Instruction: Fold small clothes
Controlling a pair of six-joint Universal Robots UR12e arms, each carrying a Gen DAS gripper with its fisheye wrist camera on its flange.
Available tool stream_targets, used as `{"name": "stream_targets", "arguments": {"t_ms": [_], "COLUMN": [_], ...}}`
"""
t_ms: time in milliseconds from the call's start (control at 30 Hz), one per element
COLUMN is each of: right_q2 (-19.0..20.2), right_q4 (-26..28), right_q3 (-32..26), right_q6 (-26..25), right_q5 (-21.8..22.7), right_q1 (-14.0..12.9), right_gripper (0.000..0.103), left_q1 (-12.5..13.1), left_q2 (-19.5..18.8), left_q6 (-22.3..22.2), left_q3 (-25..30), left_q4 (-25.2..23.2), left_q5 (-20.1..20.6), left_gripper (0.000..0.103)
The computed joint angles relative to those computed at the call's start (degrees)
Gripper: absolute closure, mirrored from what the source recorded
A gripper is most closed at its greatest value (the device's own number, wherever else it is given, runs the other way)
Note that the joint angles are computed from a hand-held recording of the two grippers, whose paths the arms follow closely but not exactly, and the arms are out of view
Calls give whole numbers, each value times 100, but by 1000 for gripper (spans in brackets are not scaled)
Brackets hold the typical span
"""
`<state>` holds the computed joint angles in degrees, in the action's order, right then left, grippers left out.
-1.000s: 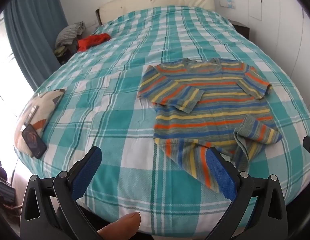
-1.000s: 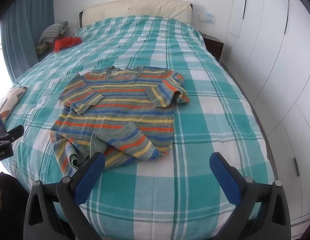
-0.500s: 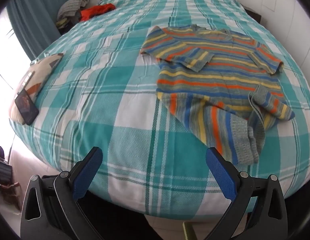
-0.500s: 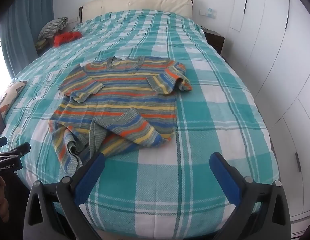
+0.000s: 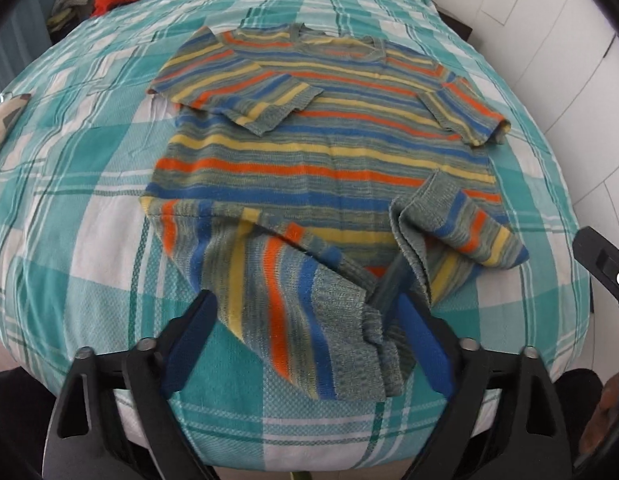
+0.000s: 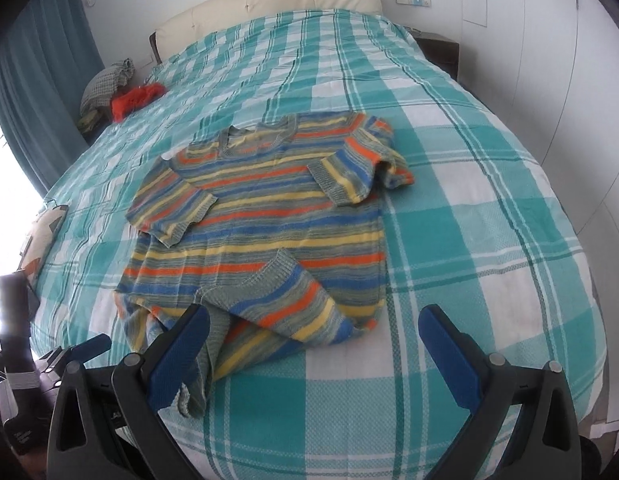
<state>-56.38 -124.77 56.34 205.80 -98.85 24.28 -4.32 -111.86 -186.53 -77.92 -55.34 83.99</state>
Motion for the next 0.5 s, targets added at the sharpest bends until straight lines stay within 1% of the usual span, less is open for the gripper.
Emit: {"name": "stream_targets", "arguments": {"t_ms": [33,67,100,200,267,333,433,467,500], "right_q2": [-24,-41,-42,58,239,596,1226,1401,1532], "right_q4": [65,139,228,443,406,719,1454,1722,1973], "right_q3": [37,73,87,-62,-322,-871,-1824,-2084,-2273], "right_q6": [-56,-139,-226,-451,-699,-1043,-1329,-1395,-1474], "right_q5": [43,101,128,310,564,908,1101,1092,1117], "right_q1": [-13,-24,-25,-58,-86,-113,-97,-81,-69], "right_gripper": [0,0,0,0,0,0,1,11,45], "left_q1": [51,117,174,278,315,340,364,374,388], "left_q2": [-8,-4,21,229,324,370,411,420,430], "left_q6": [-7,-32,-99,-302,-252,-192,-148,-148,-152], "left_q3": [-12,-44,-106,-485,-599,-629,-628,-627,-625], "left_q4": [-114,-225,-261,298,423,457,411,400,393], "left_q5": [-215,-496,-675,-778,-752,-669,-533,-498,-481], "left_gripper": [70,85,94,96,97,97,98,98,98]}}
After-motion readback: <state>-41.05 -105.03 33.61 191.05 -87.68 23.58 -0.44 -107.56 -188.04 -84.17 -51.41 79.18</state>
